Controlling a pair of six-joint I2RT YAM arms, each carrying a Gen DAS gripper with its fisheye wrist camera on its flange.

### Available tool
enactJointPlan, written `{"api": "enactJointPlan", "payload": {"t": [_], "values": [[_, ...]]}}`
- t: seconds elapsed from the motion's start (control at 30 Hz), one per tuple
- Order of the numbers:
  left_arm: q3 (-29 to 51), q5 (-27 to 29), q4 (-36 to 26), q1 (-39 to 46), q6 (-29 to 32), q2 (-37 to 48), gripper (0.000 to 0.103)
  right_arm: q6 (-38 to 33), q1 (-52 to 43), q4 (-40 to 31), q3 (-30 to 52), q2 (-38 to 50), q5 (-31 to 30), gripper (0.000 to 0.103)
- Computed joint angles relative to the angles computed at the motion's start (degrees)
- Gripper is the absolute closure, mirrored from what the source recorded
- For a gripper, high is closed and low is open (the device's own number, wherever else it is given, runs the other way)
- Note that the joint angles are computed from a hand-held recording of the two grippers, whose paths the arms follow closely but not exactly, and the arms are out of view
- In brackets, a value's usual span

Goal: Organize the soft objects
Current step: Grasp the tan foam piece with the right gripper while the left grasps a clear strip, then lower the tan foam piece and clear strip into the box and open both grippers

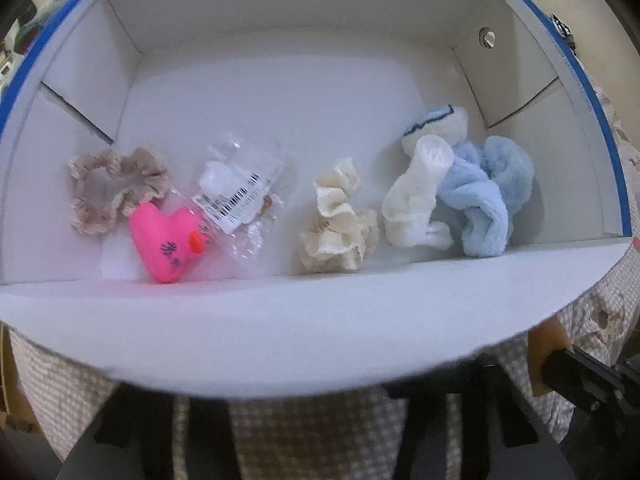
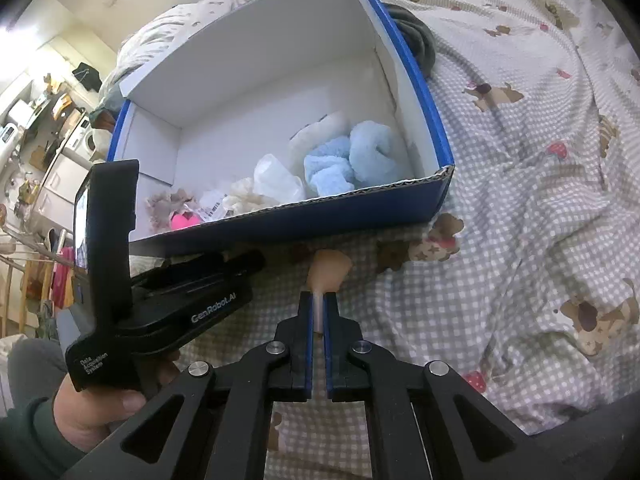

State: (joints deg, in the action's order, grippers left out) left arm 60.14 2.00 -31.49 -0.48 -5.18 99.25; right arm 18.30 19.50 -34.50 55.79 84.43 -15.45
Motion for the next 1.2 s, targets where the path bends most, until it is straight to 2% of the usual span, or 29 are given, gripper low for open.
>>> {"api": "enactJointPlan", "payload": {"t": [0.07, 0.17, 0.33, 0.57, 0.8, 0.97, 1.07, 1.2], "values": [[0.6, 1.2, -0.5, 0.1, 0.3, 1.0, 0.088, -0.1, -0.1, -0.1, 0.5, 0.9, -0.2, 0.097], [0.8, 2.7, -1.2, 0.0, -0.3, 1.5, 0.095, -0.2, -0.1, -0.2, 0.8, 1.5, -0.3, 0.097], [-2.8, 3.6, -0.7, 0.8, -1.5, -1.6, 0.096, -0.1, 0.1, 0.1, 0.8, 1.8, -0.4, 0.097], [-7.9, 2.2, -1.1, 3.3, 0.7, -7.4, 0.097, 0.6, 1.5, 1.1, 1.1, 2.4, 0.2, 0.097], [-11.8, 3.0, -4.8, 9.5, 3.4, -13.8, 0.097, 0.8, 3.7, 1.4, 1.2, 2.2, 1.7, 0.097], [-14.0, 4.8, -10.1, 13.2, 4.7, -22.2, 0.097, 2.1, 6.7, 2.0, 1.4, 1.1, 1.6, 0.097], [-14.1, 2.1, -14.2, 14.0, 6.8, -27.3, 0.097, 2.2, 8.6, 2.1, 1.1, -0.7, 2.0, 0.097], [-12.8, 4.2, -19.8, 20.3, 13.5, -32.6, 0.097, 2.2, 10.2, 1.9, 1.2, -3.0, 2.5, 0.097]]}}
